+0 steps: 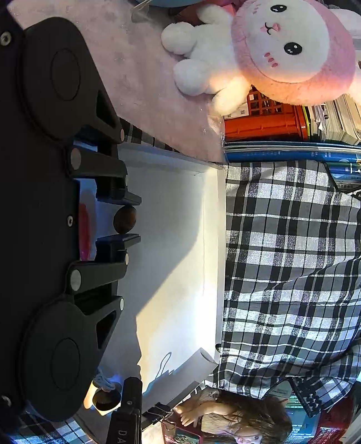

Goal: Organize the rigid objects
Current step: 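Lower both brown balls into the box and open both tools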

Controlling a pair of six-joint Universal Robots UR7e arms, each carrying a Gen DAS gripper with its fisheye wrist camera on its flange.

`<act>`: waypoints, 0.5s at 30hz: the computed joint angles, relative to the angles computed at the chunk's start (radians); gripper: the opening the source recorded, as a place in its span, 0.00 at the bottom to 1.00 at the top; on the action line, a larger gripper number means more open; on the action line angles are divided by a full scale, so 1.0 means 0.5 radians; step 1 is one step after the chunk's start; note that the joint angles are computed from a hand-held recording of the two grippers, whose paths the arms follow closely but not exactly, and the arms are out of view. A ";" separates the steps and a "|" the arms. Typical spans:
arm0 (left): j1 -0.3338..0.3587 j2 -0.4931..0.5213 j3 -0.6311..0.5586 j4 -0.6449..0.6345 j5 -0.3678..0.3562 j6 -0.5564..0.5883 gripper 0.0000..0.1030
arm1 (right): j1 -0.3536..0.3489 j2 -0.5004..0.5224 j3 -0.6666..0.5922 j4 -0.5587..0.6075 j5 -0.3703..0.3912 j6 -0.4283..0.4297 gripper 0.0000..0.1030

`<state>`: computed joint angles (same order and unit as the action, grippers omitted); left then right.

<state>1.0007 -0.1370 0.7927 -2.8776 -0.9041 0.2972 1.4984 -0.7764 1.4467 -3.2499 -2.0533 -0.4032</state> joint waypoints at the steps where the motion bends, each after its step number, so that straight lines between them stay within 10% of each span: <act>1: 0.001 -0.003 0.000 0.007 -0.011 -0.007 0.21 | 0.000 -0.001 0.001 0.001 0.003 -0.001 0.29; 15: -0.047 -0.203 0.362 -0.243 -0.068 0.051 0.47 | 0.008 -0.122 0.209 -0.190 0.100 -0.057 0.52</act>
